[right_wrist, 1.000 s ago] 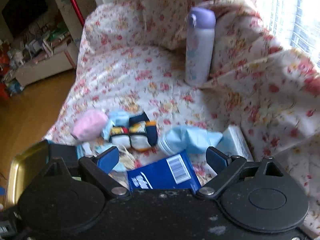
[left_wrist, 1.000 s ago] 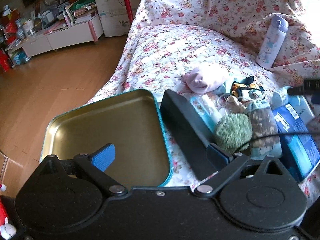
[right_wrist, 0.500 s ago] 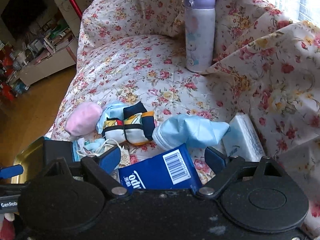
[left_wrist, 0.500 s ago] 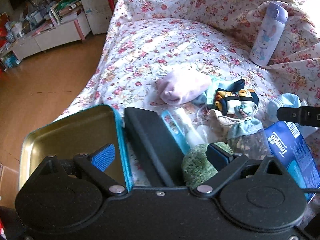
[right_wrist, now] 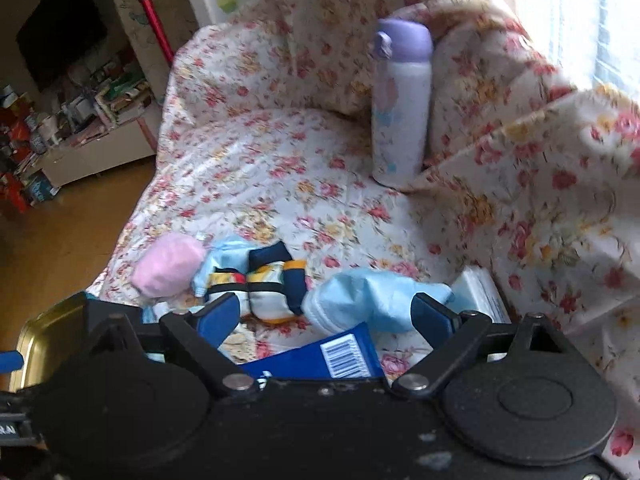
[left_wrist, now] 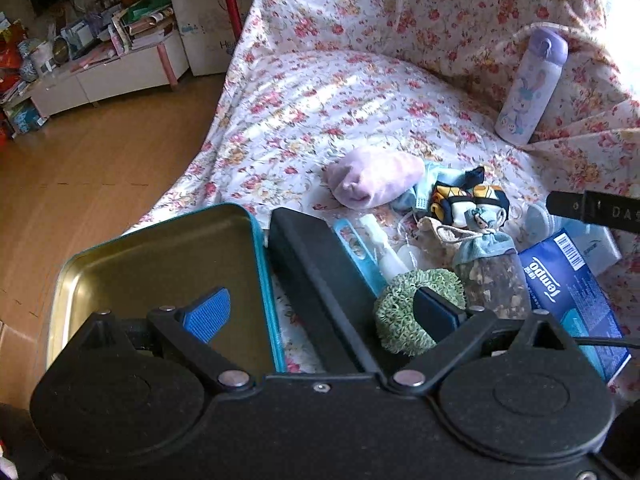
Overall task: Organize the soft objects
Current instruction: 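Move left tool toward green scrubber ball while right tool reaches toward clear snack bag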
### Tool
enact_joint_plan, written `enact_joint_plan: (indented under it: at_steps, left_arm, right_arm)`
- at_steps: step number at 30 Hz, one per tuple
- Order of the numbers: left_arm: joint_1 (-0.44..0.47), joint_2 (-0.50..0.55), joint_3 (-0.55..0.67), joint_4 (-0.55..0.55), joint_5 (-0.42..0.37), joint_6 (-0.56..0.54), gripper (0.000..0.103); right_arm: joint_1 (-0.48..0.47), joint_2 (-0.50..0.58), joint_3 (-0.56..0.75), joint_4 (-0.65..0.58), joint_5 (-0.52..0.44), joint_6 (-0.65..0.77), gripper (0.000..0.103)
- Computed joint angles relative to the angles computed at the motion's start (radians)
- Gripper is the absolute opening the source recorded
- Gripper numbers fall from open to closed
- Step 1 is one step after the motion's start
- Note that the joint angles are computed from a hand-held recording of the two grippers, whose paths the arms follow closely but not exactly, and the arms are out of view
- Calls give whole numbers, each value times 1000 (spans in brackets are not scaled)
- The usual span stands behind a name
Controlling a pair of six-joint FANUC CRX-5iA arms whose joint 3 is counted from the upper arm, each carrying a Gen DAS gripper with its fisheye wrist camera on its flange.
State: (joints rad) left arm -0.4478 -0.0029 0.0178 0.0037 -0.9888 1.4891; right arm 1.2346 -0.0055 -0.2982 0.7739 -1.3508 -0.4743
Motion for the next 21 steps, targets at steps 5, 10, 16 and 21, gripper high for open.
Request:
enact_joint_plan:
  at_steps: [5,10,16,21]
  left_arm:
    - [38,-51,-40,36,20,-26,95]
    - [71,-89,-74,54,34,-60,95]
    - [113,-128,-124,131,62,-122,95]
    - [140,-158,-177,206,87,-192,95]
  right_arm:
    - [45,-6,-8,94,5,3,92]
    - [149,-27,36,170,-25,-96,92]
    - [309,-45,176,268,-30,31,100]
    - [423,-56,324,137,-71,294,102]
